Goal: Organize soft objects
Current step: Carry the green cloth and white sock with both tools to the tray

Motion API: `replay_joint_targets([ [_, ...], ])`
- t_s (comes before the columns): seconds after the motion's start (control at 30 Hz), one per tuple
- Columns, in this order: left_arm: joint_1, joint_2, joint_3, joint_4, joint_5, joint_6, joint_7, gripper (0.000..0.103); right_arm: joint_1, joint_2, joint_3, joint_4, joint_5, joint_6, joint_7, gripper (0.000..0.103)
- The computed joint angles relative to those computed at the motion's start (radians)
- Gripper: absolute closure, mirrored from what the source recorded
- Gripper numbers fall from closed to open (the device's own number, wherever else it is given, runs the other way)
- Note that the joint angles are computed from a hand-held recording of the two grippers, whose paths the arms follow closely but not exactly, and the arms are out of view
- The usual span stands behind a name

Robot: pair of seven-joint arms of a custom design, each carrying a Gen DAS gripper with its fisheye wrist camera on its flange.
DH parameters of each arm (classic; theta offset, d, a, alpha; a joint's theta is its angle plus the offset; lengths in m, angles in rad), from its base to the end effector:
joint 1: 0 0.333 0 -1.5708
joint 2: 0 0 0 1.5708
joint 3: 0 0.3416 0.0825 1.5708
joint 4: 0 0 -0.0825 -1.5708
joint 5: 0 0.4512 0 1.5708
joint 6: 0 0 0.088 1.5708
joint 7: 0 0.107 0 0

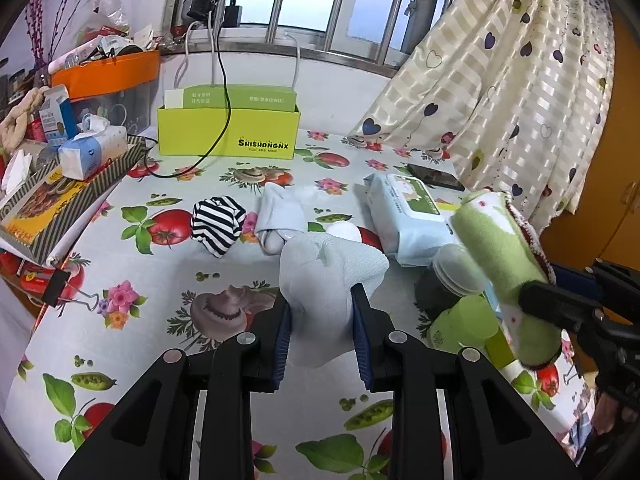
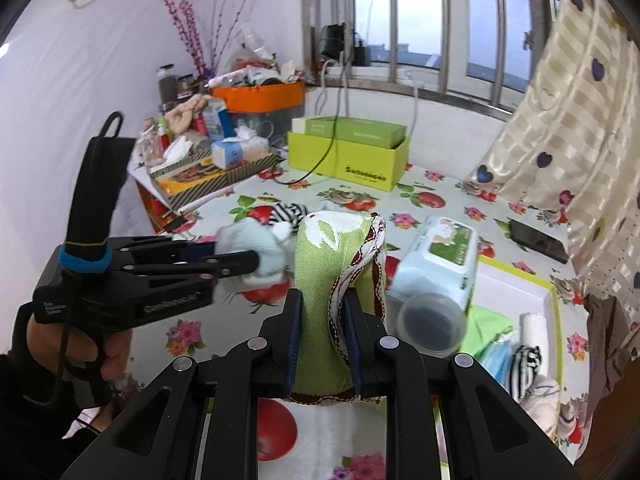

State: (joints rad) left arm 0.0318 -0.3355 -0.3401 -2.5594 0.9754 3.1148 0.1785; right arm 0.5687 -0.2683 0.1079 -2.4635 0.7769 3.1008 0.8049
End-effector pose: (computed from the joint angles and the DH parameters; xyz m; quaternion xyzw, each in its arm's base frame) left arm 0.4477 -0.2189 0.4284 -0.6642 0.6102 -0.3635 0.2331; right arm 0.4470 0.2863 0.4720 -0.8115 0.3823 -0.1897 0.3991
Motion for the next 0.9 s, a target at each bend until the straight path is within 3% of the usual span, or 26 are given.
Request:
replay_joint_targets([
  [0.47,-0.033,0.004,-0.003,0.018,-0.03,0.005,0.042,0.074,-0.053,-0.069,-0.02,-0.066,-0.032,0.044,0.078,0.084],
  [0.9,-0.073,0.04,-0.001,0.064,-0.047,-0.002,0.086,0.074,-0.052,-0.096,-0.065,-0.096,-0.03,0.062,0.087,0.084],
])
